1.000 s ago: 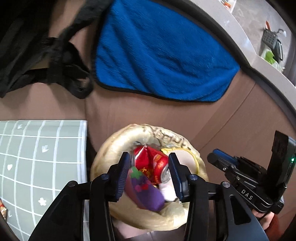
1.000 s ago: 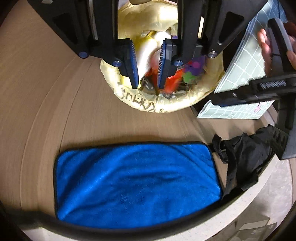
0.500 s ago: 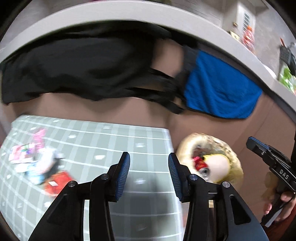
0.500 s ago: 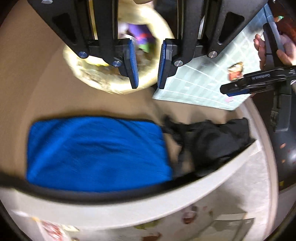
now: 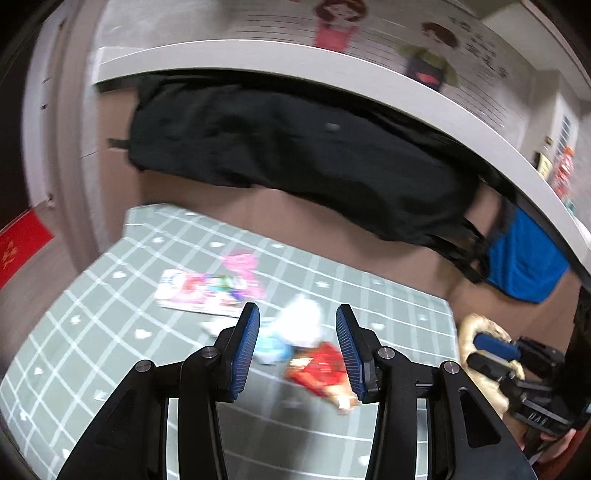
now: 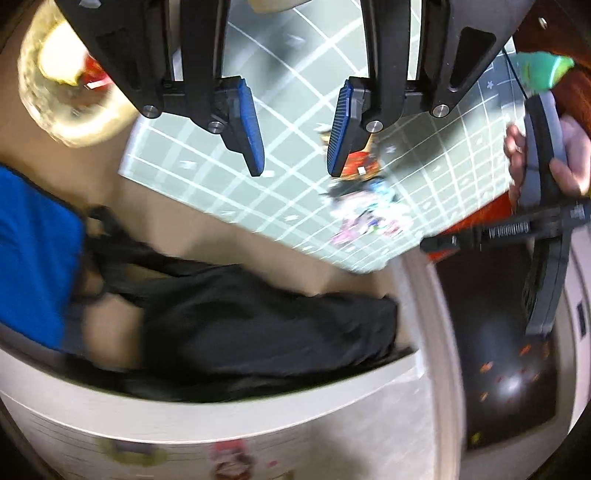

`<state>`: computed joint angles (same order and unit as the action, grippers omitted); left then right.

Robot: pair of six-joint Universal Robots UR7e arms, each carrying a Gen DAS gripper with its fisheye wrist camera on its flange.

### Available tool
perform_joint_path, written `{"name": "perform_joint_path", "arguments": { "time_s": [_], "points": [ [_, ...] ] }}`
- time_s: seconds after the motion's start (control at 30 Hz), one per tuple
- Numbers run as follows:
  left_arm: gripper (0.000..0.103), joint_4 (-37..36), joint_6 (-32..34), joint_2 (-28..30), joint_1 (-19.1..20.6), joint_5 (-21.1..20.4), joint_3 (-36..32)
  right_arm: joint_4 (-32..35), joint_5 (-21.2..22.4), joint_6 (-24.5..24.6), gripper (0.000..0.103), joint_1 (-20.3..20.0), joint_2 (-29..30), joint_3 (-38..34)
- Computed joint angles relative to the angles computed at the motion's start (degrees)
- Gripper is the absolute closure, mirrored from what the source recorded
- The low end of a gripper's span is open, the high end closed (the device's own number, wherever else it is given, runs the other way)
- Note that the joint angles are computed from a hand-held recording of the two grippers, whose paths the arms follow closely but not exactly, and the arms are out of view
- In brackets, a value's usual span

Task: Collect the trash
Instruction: 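Move both tools back over the table toward the remaining trash, then grasp the white-blue tissue bundle with the right gripper while the left grasps the red wrapper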

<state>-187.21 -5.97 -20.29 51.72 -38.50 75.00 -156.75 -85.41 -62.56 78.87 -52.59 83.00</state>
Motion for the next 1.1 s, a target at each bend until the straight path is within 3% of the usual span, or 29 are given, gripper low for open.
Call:
{"name": "perform_joint_path", "arguments": {
  "time_s": [0.1,0.43,0.57,0.7,0.73,0.87,1.0,1.07,1.1],
  "points": [
    [0.059,-2.7,-0.3,-2.5,1.3,0.7,3.7,2.9,-1.9,-0.6,0.069,1.3,2.8,-1.6],
    [0.059,-5.4,-1.6,-6.8,5.4,-1.4,10.1,9.0,-6.1,5.5,0.069,5.9,15.5,-14.0],
    [0.059,-4.2,-2.8,-7.8,7.2,-3.7,11.1,12.3,-7.7,3.5,0.069,7.0,19.8,-18.7],
    [0.059,-4.2,-4.0,-8.3,8.2,-3.7,11.7,12.7,-12.5,0.0,0.067,7.9,23.4,-20.8],
    [0.059,-4.4,-4.4,-8.4,8.5,-3.7,11.9,11.7,-12.4,-1.1,0.061,7.8,23.8,-20.7],
    [0.059,-3.7,-5.6,-8.4,9.0,-4.1,11.8,13.7,-12.3,0.0,0.060,7.8,25.1,-23.1],
    [0.059,-2.6,-5.5,-7.6,8.9,-5.2,10.5,19.4,-11.4,1.9,0.070,7.5,25.4,-26.4],
    [0.059,-1.6,-5.5,-7.0,8.7,-6.3,9.6,19.2,-10.4,3.1,0.084,7.3,24.4,-25.9],
    [0.059,-1.1,-5.5,-6.7,8.6,-6.8,9.2,18.4,-9.5,3.5,0.084,7.1,23.8,-25.4]
  ]
}}
